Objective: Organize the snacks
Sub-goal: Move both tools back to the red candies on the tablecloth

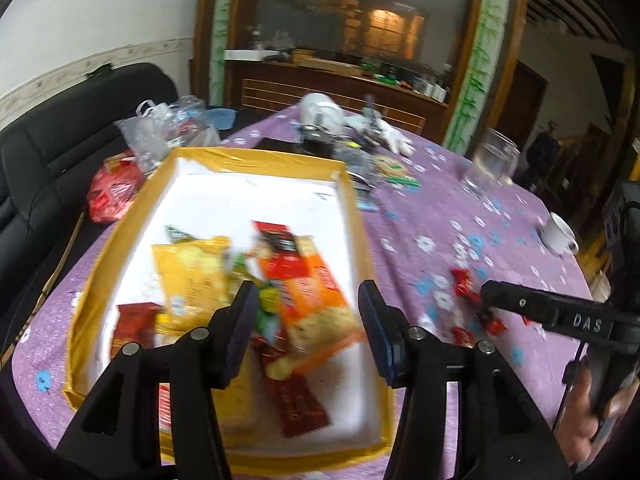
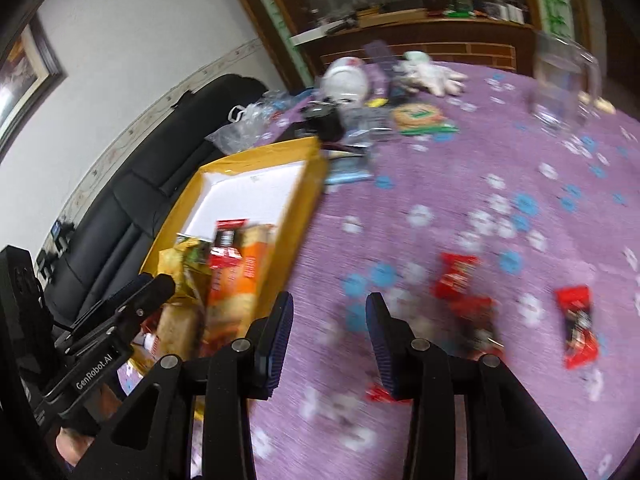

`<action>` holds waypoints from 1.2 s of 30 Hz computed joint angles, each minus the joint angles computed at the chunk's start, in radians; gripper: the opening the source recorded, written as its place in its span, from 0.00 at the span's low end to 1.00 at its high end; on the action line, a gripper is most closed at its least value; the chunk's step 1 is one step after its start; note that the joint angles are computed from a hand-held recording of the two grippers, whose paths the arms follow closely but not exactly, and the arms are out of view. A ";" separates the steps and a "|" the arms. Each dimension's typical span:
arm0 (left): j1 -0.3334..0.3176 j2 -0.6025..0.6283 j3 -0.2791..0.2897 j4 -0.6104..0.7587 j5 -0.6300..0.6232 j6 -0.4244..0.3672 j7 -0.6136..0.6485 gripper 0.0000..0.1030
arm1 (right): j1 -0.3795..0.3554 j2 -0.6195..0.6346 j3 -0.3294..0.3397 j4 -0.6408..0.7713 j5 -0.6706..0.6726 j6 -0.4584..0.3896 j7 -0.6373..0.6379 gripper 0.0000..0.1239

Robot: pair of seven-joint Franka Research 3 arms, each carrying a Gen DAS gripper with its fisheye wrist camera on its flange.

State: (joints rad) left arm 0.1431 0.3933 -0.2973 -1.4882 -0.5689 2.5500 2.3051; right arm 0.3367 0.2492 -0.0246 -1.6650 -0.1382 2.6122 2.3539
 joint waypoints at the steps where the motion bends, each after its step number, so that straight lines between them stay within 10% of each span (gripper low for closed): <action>1: 0.002 -0.015 -0.009 -0.020 -0.008 0.004 0.019 0.49 | -0.001 -0.024 -0.007 -0.032 -0.005 0.003 0.014 0.33; 12: -0.060 -0.088 -0.004 -0.092 -0.057 -0.201 0.166 0.43 | -0.096 -0.193 0.006 -0.302 -0.040 0.150 0.148 0.32; 23: -0.186 -0.075 0.029 -0.145 0.135 -0.150 0.076 0.21 | -0.114 -0.197 0.022 -0.303 -0.170 0.129 0.234 0.32; 36: -0.126 -0.093 -0.014 -0.190 0.016 -0.079 0.143 0.03 | -0.110 -0.132 0.020 -0.254 -0.111 0.082 0.146 0.32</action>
State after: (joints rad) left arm 0.0169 0.3004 -0.3111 -1.6785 -0.5526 2.4708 2.4484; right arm 0.2270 0.1170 -0.0044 -1.9194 -0.2496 2.6942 2.4999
